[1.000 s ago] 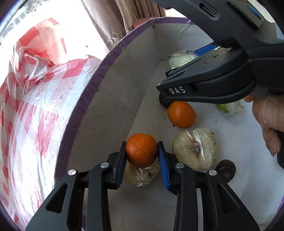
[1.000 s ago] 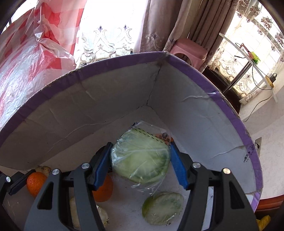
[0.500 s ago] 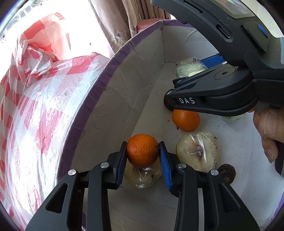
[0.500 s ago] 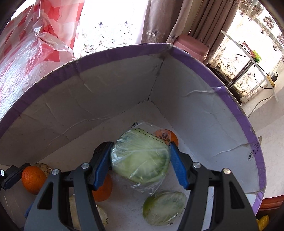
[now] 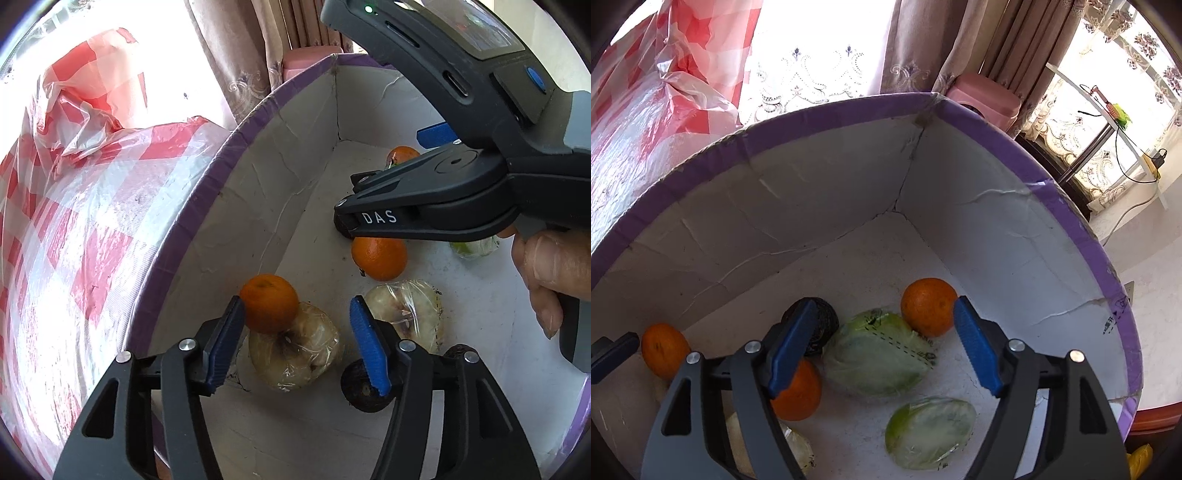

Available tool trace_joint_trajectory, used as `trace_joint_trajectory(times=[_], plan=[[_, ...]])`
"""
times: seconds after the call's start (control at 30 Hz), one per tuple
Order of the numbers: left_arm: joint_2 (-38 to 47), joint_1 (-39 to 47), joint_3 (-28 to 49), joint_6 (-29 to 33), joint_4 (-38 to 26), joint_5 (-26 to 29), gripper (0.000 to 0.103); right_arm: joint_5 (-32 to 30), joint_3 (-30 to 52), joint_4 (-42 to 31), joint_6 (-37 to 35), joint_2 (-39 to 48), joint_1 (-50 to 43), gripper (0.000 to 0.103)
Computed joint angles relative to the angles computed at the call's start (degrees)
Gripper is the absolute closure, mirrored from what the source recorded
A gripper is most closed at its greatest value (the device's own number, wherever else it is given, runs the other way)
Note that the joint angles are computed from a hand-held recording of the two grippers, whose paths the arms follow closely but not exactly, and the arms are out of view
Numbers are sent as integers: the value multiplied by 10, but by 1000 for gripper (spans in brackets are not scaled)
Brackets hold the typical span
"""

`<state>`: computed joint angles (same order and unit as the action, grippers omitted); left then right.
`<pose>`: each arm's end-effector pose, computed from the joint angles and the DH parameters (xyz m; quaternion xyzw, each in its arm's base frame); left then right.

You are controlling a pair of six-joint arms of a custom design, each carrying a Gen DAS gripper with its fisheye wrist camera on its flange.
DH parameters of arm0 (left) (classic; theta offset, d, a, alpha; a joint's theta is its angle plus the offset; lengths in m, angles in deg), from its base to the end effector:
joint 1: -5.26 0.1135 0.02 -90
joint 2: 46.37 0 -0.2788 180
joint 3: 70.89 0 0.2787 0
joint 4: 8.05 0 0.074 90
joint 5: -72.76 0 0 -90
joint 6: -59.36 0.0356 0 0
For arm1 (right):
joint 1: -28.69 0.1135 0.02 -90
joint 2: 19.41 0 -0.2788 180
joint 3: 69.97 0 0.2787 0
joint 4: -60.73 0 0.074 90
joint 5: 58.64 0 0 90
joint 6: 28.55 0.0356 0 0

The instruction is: Organize fruits

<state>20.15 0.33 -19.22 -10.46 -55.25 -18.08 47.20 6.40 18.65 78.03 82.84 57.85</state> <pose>0.2289 -0.0192 0.2010 0.2092 0.9476 0.0391 0.2384 0.3283 0.1721 0.1640 -0.0803 0.9692 -0.0510 0.2270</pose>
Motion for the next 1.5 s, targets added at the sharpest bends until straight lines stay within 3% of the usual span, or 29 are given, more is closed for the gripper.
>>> trace_joint_trajectory(times=[0.17,0.3,0.43,0.77,0.97,1.07,1.27,1.4,1.5], plan=[[-5,15,2,10,-3,17,39,1,-4,4,3,-10,-3,23],[-23,45,0,30,-10,69,33,2,-24,28,6,-40,-6,20],[-66,55,-11,37,-9,86,15,5,-49,55,17,-87,-16,16],[-177,122,-6,44,-55,161,15,8,-95,52,21,-231,-19,14],[-210,193,10,19,-104,234,15,104,-129,9,29,-363,67,9],[-231,251,9,21,-160,278,15,171,-151,-30,37,-422,130,7],[-319,338,-6,24,-272,296,15,191,-181,-143,116,-517,206,7],[-345,413,-10,92,-354,346,15,211,-199,-214,202,-542,272,7],[-385,402,-24,95,-366,337,15,213,-211,-248,256,-545,297,7]])
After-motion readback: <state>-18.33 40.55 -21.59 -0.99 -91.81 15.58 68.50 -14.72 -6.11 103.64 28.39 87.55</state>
